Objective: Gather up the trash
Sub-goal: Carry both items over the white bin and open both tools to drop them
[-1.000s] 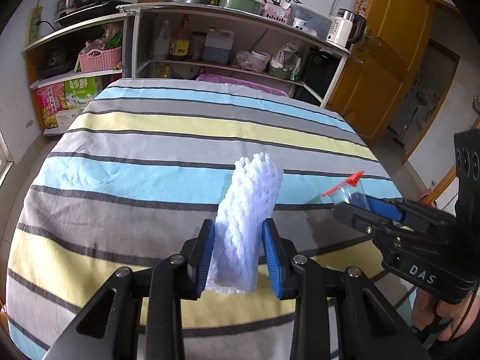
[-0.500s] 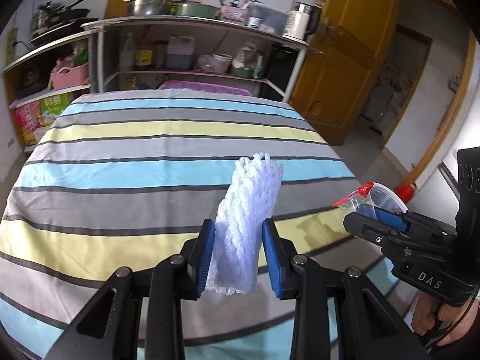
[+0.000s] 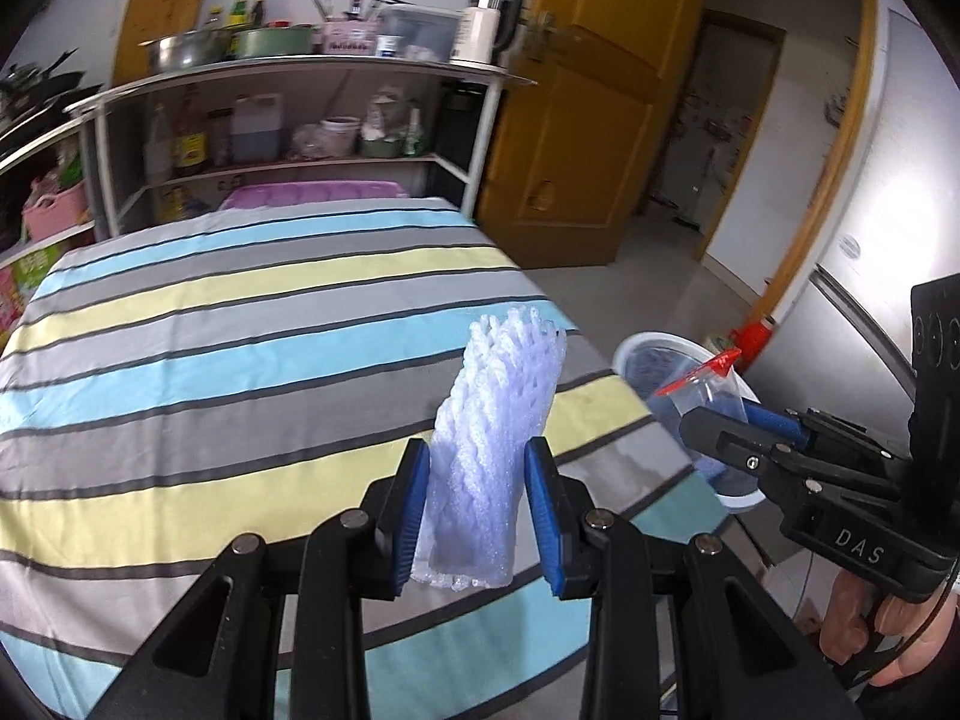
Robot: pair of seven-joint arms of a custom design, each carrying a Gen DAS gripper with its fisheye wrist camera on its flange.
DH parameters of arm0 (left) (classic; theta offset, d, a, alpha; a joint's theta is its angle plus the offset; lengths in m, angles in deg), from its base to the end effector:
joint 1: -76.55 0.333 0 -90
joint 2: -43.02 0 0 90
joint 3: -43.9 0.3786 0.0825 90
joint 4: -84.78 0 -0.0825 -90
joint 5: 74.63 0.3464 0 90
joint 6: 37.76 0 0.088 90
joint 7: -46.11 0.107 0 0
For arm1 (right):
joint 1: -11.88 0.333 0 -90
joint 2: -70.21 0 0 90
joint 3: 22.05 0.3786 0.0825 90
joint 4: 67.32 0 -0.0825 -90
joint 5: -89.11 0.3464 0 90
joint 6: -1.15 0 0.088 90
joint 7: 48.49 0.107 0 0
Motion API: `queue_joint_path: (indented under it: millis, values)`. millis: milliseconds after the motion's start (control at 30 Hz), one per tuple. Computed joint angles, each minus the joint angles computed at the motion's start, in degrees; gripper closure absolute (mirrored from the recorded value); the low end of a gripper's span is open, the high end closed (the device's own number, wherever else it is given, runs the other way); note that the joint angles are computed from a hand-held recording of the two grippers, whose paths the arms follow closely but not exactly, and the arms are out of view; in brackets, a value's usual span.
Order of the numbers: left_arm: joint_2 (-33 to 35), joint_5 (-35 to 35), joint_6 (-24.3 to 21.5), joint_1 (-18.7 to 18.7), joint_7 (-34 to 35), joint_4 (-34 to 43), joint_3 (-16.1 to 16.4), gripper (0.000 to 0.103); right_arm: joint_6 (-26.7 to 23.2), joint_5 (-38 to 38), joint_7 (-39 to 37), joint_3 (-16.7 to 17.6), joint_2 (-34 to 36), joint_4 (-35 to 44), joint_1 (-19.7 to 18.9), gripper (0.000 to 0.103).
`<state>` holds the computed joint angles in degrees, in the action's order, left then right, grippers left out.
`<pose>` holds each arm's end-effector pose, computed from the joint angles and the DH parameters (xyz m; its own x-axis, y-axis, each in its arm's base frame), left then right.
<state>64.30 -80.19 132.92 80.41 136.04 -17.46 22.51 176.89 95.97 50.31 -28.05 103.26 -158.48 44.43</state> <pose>0.6645 -0.1573 0.5382 -0.2217 -0.9514 0.2139 -0.6881 -0.0028 -0.7256 0.6623 0.3439 0.4829 0.3076 -0.9377 -0.1616 -0.6354 -0.0760 -0.7684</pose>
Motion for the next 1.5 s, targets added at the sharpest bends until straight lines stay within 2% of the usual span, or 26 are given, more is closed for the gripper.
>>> queue_joint_path:
  millis: [367,700,1167,1333,1400,1500]
  values:
    - [5.97,1.62,-4.87,-4.12,2.46,9.90,-1.41,0.069,4.94,2.29,3.48,-5.99,-3.99,-9.04,0.85,0.071]
    - [14.13,2.14,-11.81,-9.16,4.65,23.03,-1.51,0.069,5.28,4.09,5.37,-9.16,-4.22,-11.94,-0.34,0.071]
    - [27.04,3.31,-25.73,-17.72,4.93,46.10,2.50,0.068,1.69,3.80,6.67,-7.11,-0.98,-9.00,-6.00,0.071]
    - [30.66,2.50,-30.30,-19.14,3.90,52.89,3.30,0.060,0.78,2.73,7.93,-8.05,-0.19,-8.44,-6.11,0.070]
    - [31.09,2.08,-30.92,-19.28,3.67,53.68,3.46,0.052,0.86,2.35,8.35,-8.25,-0.18,-8.49,-6.01,0.070]
    - [30.89,1.55,-30.73,-19.19,3.70,53.20,3.44,0.050,1.41,1.66,9.09,-9.34,-0.22,-8.91,-5.21,0.067]
